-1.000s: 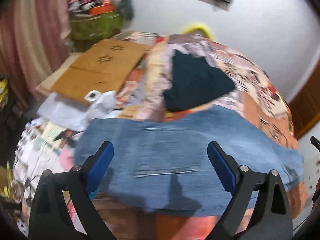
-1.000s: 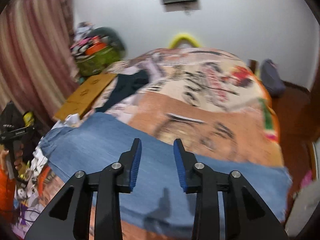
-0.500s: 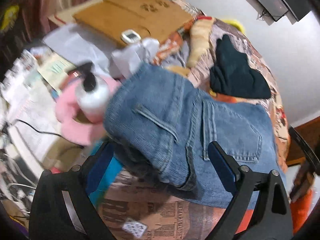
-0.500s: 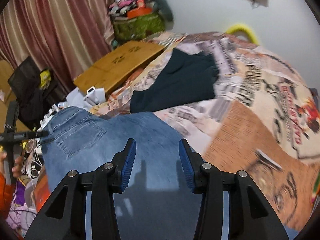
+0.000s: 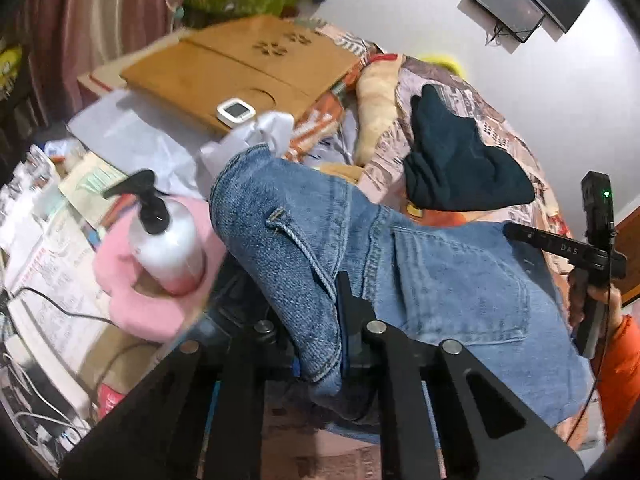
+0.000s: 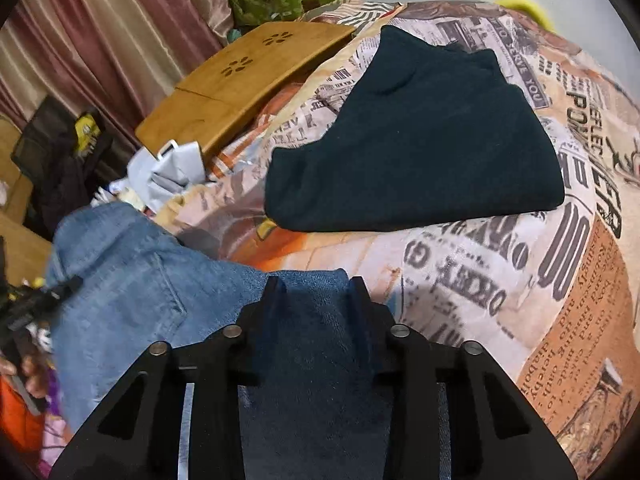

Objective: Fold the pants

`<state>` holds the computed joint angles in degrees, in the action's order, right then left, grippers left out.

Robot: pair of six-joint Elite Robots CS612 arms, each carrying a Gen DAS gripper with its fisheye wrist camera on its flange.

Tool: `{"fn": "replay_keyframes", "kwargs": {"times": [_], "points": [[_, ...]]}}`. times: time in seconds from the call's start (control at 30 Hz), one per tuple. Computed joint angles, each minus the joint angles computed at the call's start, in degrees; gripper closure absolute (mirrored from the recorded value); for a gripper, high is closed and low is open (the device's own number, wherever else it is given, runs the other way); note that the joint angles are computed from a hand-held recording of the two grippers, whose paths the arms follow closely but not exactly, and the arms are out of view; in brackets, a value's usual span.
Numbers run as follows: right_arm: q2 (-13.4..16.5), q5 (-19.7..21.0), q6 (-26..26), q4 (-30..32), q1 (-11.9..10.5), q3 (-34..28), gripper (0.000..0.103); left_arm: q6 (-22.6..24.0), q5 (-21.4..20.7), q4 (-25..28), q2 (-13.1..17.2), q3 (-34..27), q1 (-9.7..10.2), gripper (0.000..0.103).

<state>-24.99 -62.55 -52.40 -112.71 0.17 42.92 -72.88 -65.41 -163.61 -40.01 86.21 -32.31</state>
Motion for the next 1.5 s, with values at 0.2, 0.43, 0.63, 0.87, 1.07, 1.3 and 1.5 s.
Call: {"fn": "replay_keyframes", "kwargs": {"times": [0.2,0.43,0.63,0.87,1.07,1.3,1.5], "points": [[-1.3,-1.6,1.7,-7.1,0.3,3.3,0.095,-0.4,-0.5,1.1,0.1,1.3,-0.75,0.088],[-5.4,-1.2,3.4,-14.4,-0.4,10.2,0.085,-5.7,-4.8,-3.8,-0.9,4.6,0.32,0.039],[-10.6,1.3,-1.5,-14.3,-2.2,18.7,0.059,-5.0,-11.8,-9.8,0.0,4.8,2.66,0.038],[-14.9,0.5,-3.0,-19.3,-4.0,27.9,0.058,-2.2,-10.7,-10.8,1.0,2.9,2.8,0.082],[-16.8,4.2,1.5,-18.5,-6.4,31.3,0.052,4.7,2.1,1.2,-1.2,1.3,-0.12,0.082],[-17.3,4.3,2.9,-17.7,-7.2,30.1,0.048,1.4,-1.9,6.2,0.1,1.2,0.0,0.062],[-13.8,0.6,12.9,-20.2,-7.7,26.4,0.044,0.3,1.0,10.6,-3.6,4.0,-1.38,0.046]]}}
